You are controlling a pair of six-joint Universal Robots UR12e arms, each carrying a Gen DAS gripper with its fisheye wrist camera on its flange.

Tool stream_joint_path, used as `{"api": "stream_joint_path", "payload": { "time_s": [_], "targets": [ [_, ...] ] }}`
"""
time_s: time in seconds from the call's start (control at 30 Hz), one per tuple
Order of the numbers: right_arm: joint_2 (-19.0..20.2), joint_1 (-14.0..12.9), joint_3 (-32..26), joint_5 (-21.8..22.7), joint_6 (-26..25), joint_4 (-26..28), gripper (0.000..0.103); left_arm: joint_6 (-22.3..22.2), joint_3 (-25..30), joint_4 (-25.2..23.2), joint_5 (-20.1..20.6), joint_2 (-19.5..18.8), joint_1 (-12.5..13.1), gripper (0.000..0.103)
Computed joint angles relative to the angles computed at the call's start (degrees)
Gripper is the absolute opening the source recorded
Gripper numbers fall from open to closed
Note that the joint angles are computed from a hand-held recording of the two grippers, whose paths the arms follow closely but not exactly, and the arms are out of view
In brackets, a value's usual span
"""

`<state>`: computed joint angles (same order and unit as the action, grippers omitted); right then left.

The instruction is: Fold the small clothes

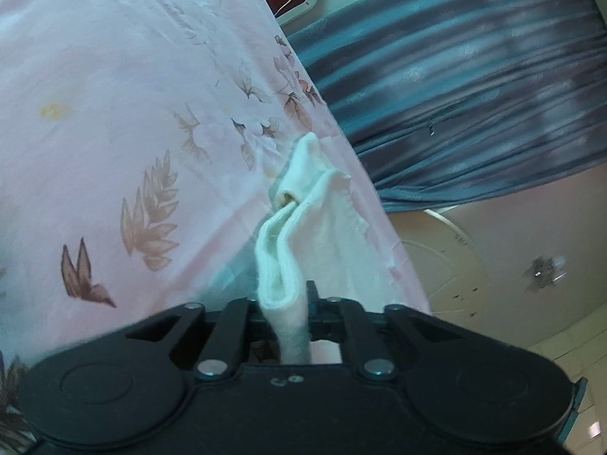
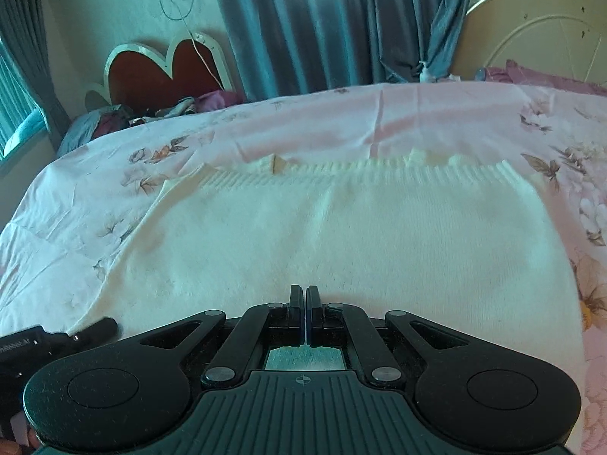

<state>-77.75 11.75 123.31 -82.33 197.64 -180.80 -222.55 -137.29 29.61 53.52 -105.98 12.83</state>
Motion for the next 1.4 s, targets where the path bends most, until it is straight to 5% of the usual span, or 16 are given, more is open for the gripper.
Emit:
{"api": "stream_joint_path", "payload": {
  "time_s": [0.3, 0.5, 0.7, 0.93, 1.03, 1.07, 1.17, 1.3, 1.37, 1.4],
  "targets": [
    [0.6, -1.5, 1.0, 3.9, -0.4, -2.2, 0.0, 6.4, 0.3, -1.1, 4.3, 3.4, -2.2, 0.007],
    [-1.4, -4.3, 3.4, 7.7, 2.4, -6.0, 0.0, 13.7, 2.2, -6.7, 9.1, 6.9, -5.6, 0.007],
    [-6.3, -11.3, 9.6, 10.7, 9.3, -13.8, 0.0, 25.7, 6.1, -12.7, 10.4, 9.0, -12.9, 0.007],
    [-13.7, -22.1, 16.5, 16.6, 10.6, -13.6, 0.0, 32.9, 9.9, -19.1, 12.9, 7.2, -23.5, 0.007],
    [-15.6, -26.0, 18.0, 20.9, 8.1, -9.5, 0.001, 38.3, 13.3, -33.2, 11.3, 5.8, -27.2, 0.027],
    [-16.3, -26.7, 18.3, 20.7, 7.2, -7.4, 0.001, 38.7, 14.0, -36.6, 11.9, 5.6, -28.1, 0.026],
    [-17.0, -29.3, 19.6, 24.2, 6.7, -6.8, 0.001, 39.2, 12.2, -32.7, 8.7, 7.0, -27.2, 0.032],
    [-16.7, -30.0, 19.7, 27.2, 5.2, -6.3, 0.002, 36.1, 11.7, -28.0, 12.6, 7.9, -24.2, 0.03],
    [-16.1, -29.0, 19.1, 26.9, 4.8, -6.6, 0.018, 34.9, 12.9, -28.1, 16.2, 7.0, -23.1, 0.03],
    [-15.8, -28.3, 19.0, 26.1, 5.1, -8.1, 0.055, 33.9, 13.2, -27.9, 17.2, 6.5, -22.3, 0.029]
  ]
}}
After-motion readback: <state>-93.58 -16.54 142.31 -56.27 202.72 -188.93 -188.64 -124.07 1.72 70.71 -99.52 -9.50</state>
